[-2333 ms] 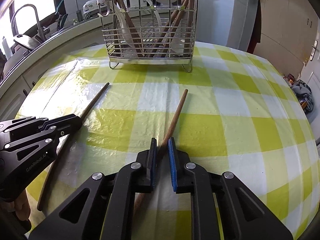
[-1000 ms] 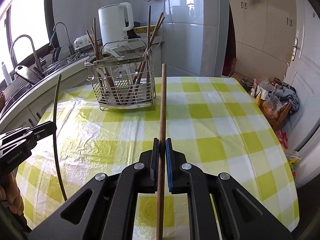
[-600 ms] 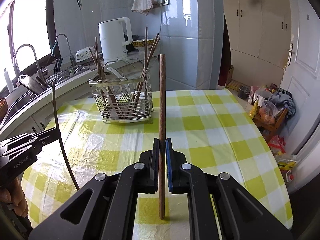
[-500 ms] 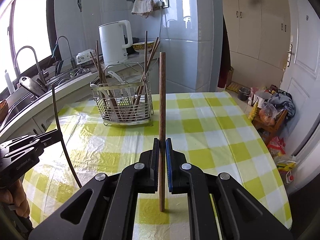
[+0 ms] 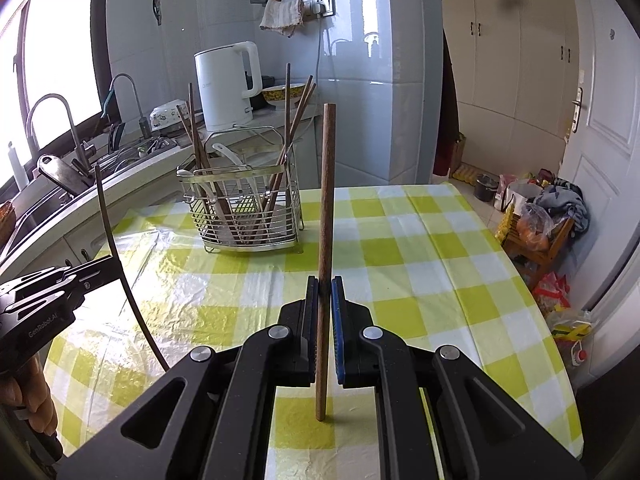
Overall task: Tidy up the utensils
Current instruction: 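Carry both upright chopsticks over the wire rack and lower them in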
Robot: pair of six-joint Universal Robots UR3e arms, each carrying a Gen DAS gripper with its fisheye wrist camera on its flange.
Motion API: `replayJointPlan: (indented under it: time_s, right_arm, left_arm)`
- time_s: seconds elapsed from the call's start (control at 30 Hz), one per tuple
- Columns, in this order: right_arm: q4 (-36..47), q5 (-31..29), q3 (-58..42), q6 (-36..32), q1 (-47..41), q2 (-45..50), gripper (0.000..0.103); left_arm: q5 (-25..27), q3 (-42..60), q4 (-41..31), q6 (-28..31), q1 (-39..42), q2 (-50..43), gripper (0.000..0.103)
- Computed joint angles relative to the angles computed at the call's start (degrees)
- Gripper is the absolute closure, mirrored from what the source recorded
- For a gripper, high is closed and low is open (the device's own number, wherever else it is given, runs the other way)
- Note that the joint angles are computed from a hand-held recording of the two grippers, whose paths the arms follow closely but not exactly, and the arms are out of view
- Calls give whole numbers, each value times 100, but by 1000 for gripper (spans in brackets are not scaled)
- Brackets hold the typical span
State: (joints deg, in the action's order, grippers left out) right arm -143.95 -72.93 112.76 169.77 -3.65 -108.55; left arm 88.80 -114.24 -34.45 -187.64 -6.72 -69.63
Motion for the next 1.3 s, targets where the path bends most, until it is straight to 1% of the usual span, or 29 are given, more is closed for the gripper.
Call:
replayJointPlan:
  time_s: [0.13,0.17,0.33,0.4,0.43,0.57,0.7,0.9,1.07,1.3]
  right_arm:
    - [-28,-44,-75,23,21,30,94]
    - [-33,-68,-111,35,37,58,94]
    - [-70,-307,-442,97,202,305,94]
    - [-102,-453,-658,146,303,460,94]
    - [-116,-539,-776,167,360,547,94]
    - [-92,-813,-1454,245,545,1009,94]
    - [177,-858,-2412,337,653,1521,94]
    - [750,-887,-4027,405,835,2369,94]
    - [1337,-905,-5519,438,1045,3124,94]
    - [2154,-872,-7577,459,1244,4217,94]
  left_arm:
    - [5,102,39,13,-30,-114,97]
    - [-59,110,36,45,25,-117,97]
    - [-556,276,-114,157,378,-117,97]
    - [-850,447,-271,231,596,-137,98]
    - [-988,563,-376,272,713,-159,98]
    - [-1260,1243,-759,462,1003,-346,98]
    - [-1457,2216,-1229,652,1211,-653,98]
    - [-1420,3670,-1762,811,1265,-1294,98]
    - [-1281,4828,-2096,857,1226,-1919,98]
    - [-1167,6151,-2411,824,1334,-2702,98]
